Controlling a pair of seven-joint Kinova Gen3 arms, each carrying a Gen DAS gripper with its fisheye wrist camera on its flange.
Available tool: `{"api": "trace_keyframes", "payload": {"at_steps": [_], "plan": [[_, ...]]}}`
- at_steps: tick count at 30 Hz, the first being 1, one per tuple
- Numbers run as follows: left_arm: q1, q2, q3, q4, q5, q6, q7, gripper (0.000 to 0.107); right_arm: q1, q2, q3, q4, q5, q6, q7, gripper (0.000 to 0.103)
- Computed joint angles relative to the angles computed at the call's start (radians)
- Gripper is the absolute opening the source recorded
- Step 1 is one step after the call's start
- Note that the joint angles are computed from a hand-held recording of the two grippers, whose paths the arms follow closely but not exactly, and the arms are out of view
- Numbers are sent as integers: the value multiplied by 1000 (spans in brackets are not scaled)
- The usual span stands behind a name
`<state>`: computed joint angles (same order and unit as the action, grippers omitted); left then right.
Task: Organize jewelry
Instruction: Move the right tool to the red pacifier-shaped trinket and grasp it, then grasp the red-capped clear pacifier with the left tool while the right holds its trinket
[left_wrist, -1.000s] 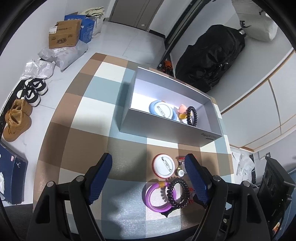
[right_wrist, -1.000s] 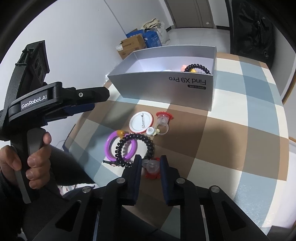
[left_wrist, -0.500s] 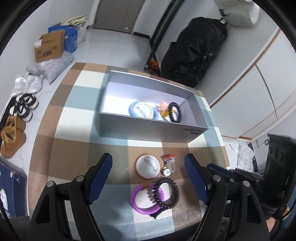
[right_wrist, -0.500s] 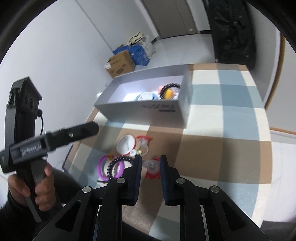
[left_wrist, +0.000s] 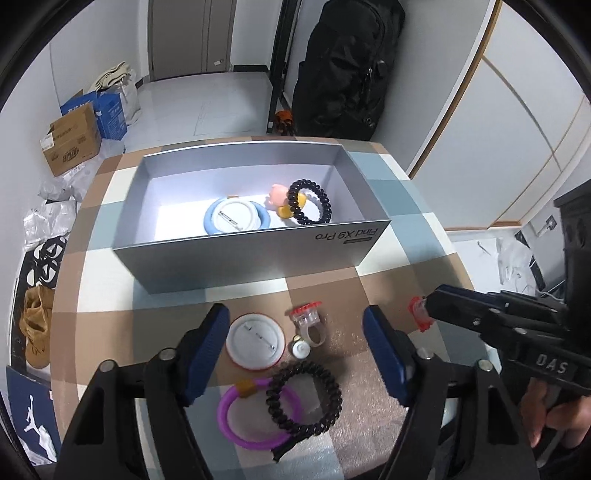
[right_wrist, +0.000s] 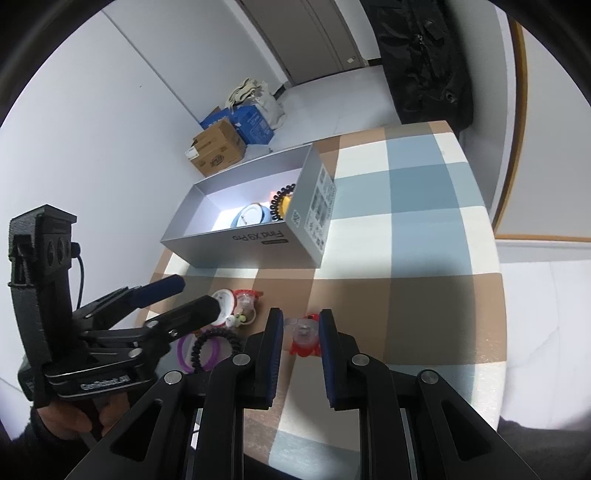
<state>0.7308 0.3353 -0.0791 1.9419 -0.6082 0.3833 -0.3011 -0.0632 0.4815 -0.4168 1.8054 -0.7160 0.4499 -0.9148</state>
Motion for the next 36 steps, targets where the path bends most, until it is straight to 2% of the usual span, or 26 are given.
{"api": "trace_keyframes", "payload": {"at_steps": [2, 5, 7, 9, 13, 14, 16, 17, 23, 26, 36], "plan": [[28, 14, -16, -18, -28, 28, 22, 69, 12, -1, -3, 1, -10, 5, 3, 19], [19, 35, 7, -48, -33, 58, 4, 64, 32, 0, -8, 2, -34, 15, 16, 19], [-2, 58, 37, -81, -10, 101, -39, 45, 39, 1, -7, 0, -45, 23, 24, 19], [-19, 67, 54, -93, 16, 117, -73, 38, 41, -2, -2, 3, -53, 27, 30, 19], [-21, 76, 59, -110, 34, 143, -108, 36, 45, 5, 7, -5, -70, 46, 38, 19], [-38, 77, 75, -110, 54, 141, -131, 33, 44, 5, 9, -4, -73, 48, 41, 19], [-70, 84, 101, -119, 104, 146, -183, 18, 42, 7, 16, -7, -77, 54, 43, 19], [-88, 85, 115, -121, 132, 144, -212, 17, 42, 8, 17, -8, -81, 57, 44, 19], [-94, 69, 100, -99, 185, 97, -272, 16, 36, 13, 27, -16, -93, 70, 49, 19], [-131, 58, 113, -78, 247, 59, -307, 16, 32, 16, 30, -18, -96, 70, 52, 19], [-131, 26, 79, -40, 315, -35, -325, 15, 20, 26, 39, -26, -93, 73, 37, 19]]}}
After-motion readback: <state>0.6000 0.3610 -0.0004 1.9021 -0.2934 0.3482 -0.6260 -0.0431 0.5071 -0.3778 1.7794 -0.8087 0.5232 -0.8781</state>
